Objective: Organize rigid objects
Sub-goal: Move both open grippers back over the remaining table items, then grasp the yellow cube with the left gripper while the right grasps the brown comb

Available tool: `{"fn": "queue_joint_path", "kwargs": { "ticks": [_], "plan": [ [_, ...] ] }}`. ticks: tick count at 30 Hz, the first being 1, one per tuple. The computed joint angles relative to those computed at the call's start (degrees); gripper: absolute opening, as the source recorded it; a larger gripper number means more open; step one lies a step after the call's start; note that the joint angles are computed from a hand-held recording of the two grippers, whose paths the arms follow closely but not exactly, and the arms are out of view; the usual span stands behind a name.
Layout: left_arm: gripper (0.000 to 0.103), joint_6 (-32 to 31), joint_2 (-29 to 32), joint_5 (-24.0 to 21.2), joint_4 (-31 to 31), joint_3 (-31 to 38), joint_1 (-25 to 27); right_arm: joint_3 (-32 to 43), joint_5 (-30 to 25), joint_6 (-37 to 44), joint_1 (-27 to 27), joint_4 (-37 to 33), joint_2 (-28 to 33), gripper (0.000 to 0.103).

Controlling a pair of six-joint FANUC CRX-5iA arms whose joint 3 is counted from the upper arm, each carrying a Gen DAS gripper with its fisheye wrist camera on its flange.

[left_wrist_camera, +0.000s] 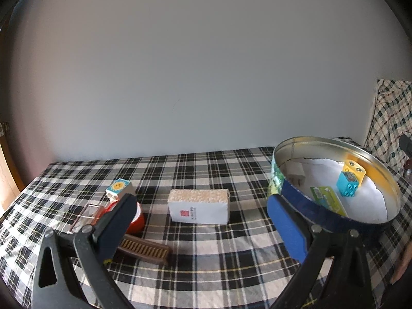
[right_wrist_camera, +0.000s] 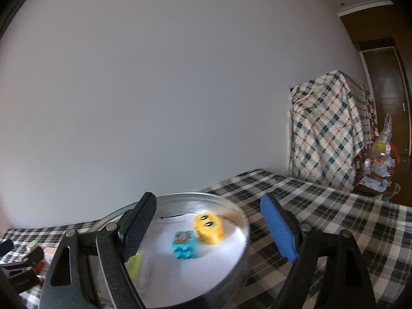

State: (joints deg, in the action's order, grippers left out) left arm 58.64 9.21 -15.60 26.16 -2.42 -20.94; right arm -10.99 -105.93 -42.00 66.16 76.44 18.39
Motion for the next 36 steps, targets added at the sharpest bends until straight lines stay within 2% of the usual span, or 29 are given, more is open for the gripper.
{"fn": "queue_joint_path", "kwargs": {
  "ticks": [5, 12, 15, 20, 24, 27, 32, 36],
  "plan": [
    [0.102, -1.46, 0.02, -0.84, 1.46, -0.25, 1.48, 3.71, 3.27, 3.97, -0.69, 2.97, 3.19, 0.085],
    [0.102, 5.16, 1.13, -6.05, -4.82, 3.22, 4.74, 10.2, 9.46, 10.69, -1.71, 4.43, 7.58, 0.085],
    [0.102, 8.74, 2.31, -10.06, -8.31, 6.03, 6.33, 13.21, 12.2, 14.47, -2.08, 4.03, 9.4, 0.085],
    [0.102, 16.22, 5.27, -20.09, -12.86, 12.1, 9.19, 17.35, 16.71, 19.36, -2.52, 2.49, 11.62, 0.085],
    [0.102, 18.66, 7.67, -26.69, -13.89, 15.84, 10.98, 18.77, 19.28, 21.21, -2.69, 3.1, 12.65, 0.085],
    [0.095, 17.75, 9.49, -30.87, -12.17, 17.61, 12.39, 18.74, 21.56, 21.89, -2.59, 3.05, 12.52, 0.085],
    [0.095, 19.24, 12.03, -35.79, -11.6, 20.72, 13.36, 18.68, 25.27, 22.85, -2.44, 1.77, 11.9, 0.085],
    [0.095, 18.79, 12.15, -36.1, -12.01, 21.0, 13.43, 18.01, 28.9, 22.19, -2.56, 0.0, 10.67, 0.085]
  ]
}}
